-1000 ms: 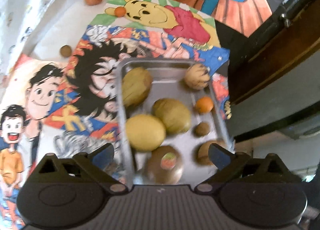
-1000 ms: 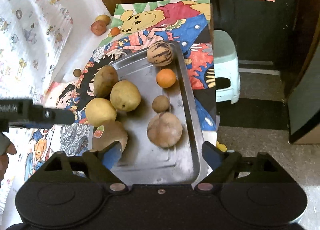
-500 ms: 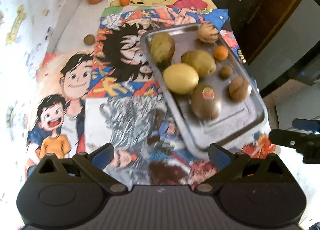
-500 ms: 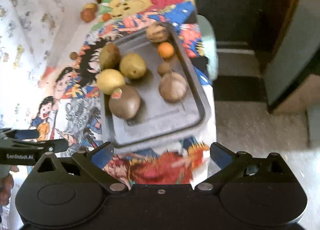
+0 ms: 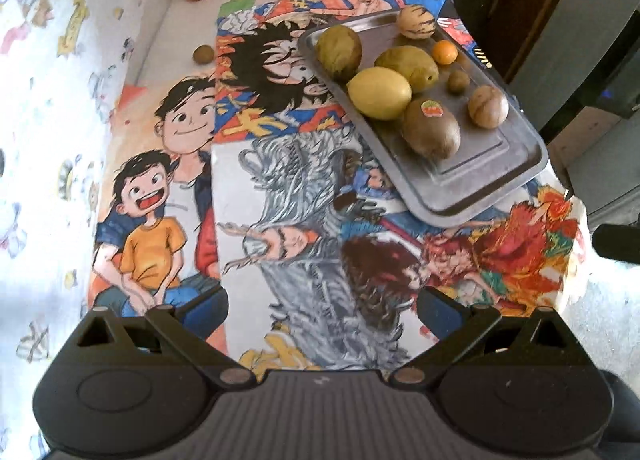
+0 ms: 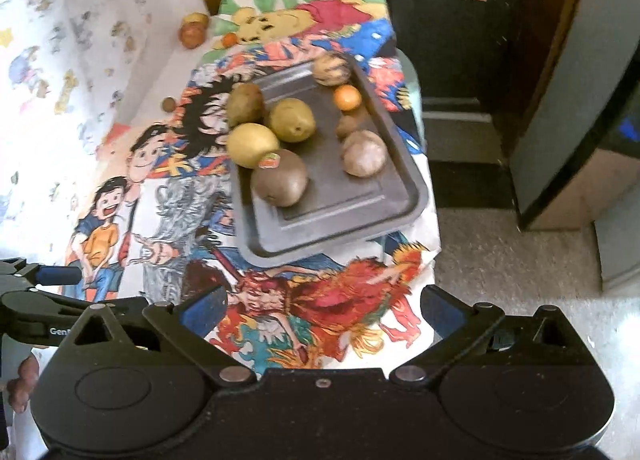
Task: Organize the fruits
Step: 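Withdraw both open tools from the tray toward the fruit by the cloth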
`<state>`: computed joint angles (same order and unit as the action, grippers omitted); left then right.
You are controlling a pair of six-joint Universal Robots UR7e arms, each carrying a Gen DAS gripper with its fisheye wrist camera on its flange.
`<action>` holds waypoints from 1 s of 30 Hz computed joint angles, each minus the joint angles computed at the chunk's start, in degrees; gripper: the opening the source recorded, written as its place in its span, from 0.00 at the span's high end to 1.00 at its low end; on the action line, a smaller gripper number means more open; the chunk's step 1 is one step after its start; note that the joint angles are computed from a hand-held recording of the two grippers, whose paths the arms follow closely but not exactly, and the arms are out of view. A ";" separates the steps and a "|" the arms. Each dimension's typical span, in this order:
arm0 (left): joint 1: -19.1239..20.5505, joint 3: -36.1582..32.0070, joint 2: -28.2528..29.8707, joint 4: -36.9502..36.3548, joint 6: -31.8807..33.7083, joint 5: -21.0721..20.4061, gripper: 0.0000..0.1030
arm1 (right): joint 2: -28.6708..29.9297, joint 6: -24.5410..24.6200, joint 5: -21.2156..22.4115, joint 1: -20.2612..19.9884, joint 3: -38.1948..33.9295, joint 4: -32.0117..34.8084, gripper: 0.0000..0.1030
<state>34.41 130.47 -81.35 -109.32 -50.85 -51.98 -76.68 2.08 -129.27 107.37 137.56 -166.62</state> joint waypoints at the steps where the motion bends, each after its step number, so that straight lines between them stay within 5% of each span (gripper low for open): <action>1: -0.23 0.04 -0.28 1.02 -0.82 0.04 0.01 | 0.06 -1.08 0.67 -0.03 -0.02 -0.41 0.01; 13: 1.10 -2.28 0.89 13.14 -21.40 -1.06 0.01 | -2.68 -20.22 7.47 -4.66 -2.79 0.89 0.01; 19: 1.20 -5.05 4.13 17.43 -32.85 -1.97 0.01 | -2.88 -28.96 12.99 -8.12 -4.56 -3.82 0.01; 30: -1.57 -7.50 3.64 24.41 -45.25 3.11 0.01 | 0.18 -29.85 19.56 -10.58 -6.78 -1.02 0.01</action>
